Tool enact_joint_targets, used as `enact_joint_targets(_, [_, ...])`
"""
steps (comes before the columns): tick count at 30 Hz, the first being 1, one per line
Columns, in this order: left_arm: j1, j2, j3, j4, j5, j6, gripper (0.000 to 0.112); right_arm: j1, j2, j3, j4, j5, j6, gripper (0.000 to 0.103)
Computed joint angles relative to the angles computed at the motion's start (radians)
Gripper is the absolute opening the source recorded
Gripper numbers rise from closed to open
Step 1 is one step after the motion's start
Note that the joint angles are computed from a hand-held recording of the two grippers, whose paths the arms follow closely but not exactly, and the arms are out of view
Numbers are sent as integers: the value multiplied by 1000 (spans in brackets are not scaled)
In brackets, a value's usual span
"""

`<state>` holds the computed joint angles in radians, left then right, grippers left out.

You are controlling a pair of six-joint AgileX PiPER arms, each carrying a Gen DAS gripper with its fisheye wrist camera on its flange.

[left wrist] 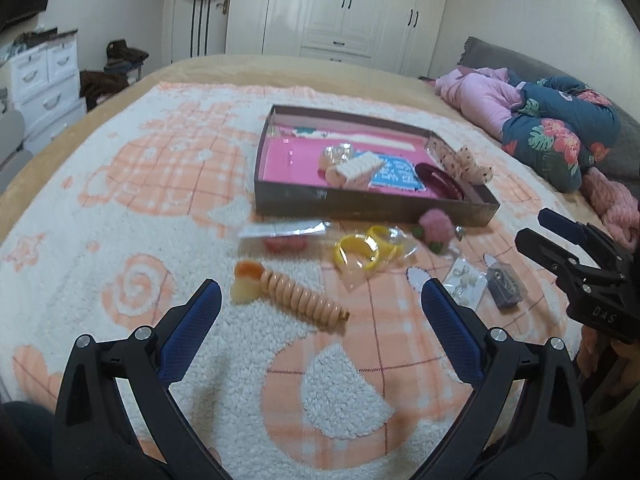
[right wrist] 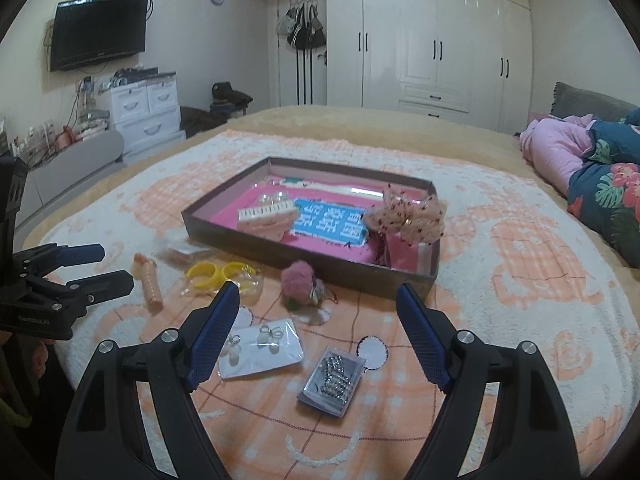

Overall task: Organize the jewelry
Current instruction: 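Withdraw both open tools from the box back over the blanket, then grasp the peach coiled hair tie with left tool while right tool grasps the pink pompom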

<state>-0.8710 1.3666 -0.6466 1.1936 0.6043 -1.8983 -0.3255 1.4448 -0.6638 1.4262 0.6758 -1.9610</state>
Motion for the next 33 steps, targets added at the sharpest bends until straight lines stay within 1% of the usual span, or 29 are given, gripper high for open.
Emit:
enact_joint_targets(3, [19,14,6,-4,-17,-8,92,25,35,-16,-2,-22,-9,78])
enact_joint_targets(7, [103,37,20,-19,-140,-2,92,46,65,-33,4,-43,-18,78])
enact_joint_targets(8, [127,44,24,-20,-181,-7,91,50,75,-40,4,-45,-16,78])
enact_joint_targets(9, [146,51,27,-13,-213,-16,87,52,81,-43,5,-47,-16,78])
enact_joint_targets(10, [156,57,25,-8,-230,-23,83,59,91,-51,6,-56,-16,78])
enact_joint_targets(13, [194,85,15,28,-285,-64,81,78,122,-77,-8,-73,4,78])
enact_joint_targets(16, [225,113,-6,37,-321,-73,80,105,150,-107,-41,-94,48,78])
enact_joint_targets(20, [238,142,-35,2,-317,-31,80,146,191,-160,-111,-112,147,77])
enact_joint_targets(23, [230,160,-60,-79,-269,62,67,186,221,-198,-169,-149,222,72])
enact_joint_targets(24, [230,164,-65,-102,-257,88,61,200,233,-214,-197,-159,259,71])
enact_joint_targets(26, [241,164,-67,-138,-254,134,54,221,253,-239,-246,-172,321,68])
enact_joint_targets(28, [241,165,-72,-165,-226,171,39,243,275,-264,-308,-190,396,64])
enact_joint_targets(29, [245,162,-67,-169,-224,177,35,256,288,-280,-354,-199,449,63])
enact_joint_targets(31, [267,144,-47,-179,-253,190,30,272,319,-316,-437,-191,545,54])
enact_joint_targets(32, [273,135,-37,-179,-265,186,28,276,332,-331,-467,-184,581,51])
enact_joint_targets(33, [278,126,-25,-174,-274,178,25,281,343,-339,-488,-182,604,46])
